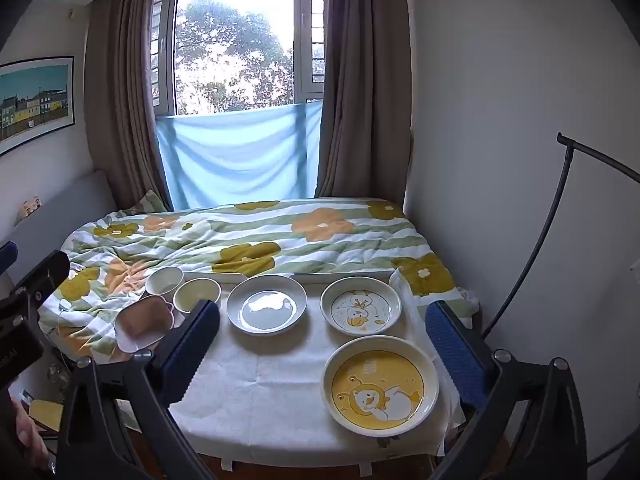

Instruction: Organize plates and bowls

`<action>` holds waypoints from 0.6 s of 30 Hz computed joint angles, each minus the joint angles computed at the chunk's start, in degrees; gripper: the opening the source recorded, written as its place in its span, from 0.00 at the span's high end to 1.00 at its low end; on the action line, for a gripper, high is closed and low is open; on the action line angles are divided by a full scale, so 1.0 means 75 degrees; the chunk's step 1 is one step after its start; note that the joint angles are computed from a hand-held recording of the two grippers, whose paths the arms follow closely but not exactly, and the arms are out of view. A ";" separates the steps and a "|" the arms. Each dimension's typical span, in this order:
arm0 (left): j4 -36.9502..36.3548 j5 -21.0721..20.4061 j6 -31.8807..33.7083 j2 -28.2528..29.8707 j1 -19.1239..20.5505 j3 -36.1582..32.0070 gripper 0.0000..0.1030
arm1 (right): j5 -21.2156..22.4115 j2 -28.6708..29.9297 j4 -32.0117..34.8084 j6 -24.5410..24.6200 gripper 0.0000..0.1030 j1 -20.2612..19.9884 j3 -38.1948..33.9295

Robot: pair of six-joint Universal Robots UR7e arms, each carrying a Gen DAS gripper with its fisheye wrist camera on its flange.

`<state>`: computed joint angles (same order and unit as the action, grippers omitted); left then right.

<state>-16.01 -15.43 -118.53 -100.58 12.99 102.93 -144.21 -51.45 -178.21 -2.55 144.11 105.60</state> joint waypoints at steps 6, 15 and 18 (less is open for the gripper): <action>0.0249 0.0255 -0.0536 -0.0029 -0.0019 0.0061 0.00 | 0.0049 -0.0090 0.0199 0.0150 0.00 0.0017 0.0038; -0.0114 0.0240 -0.0004 -0.0246 0.0084 0.0084 0.00 | 0.0004 0.0019 0.0220 0.0085 0.00 -0.0043 -0.0030; -0.0149 0.0252 0.0079 -0.0229 0.0114 0.0087 0.00 | 0.0002 0.0012 0.0248 0.0088 0.00 -0.0041 -0.0037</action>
<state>-17.13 -13.54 -117.94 -102.30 13.84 103.58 -144.19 -51.35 -176.35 -1.90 143.81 105.32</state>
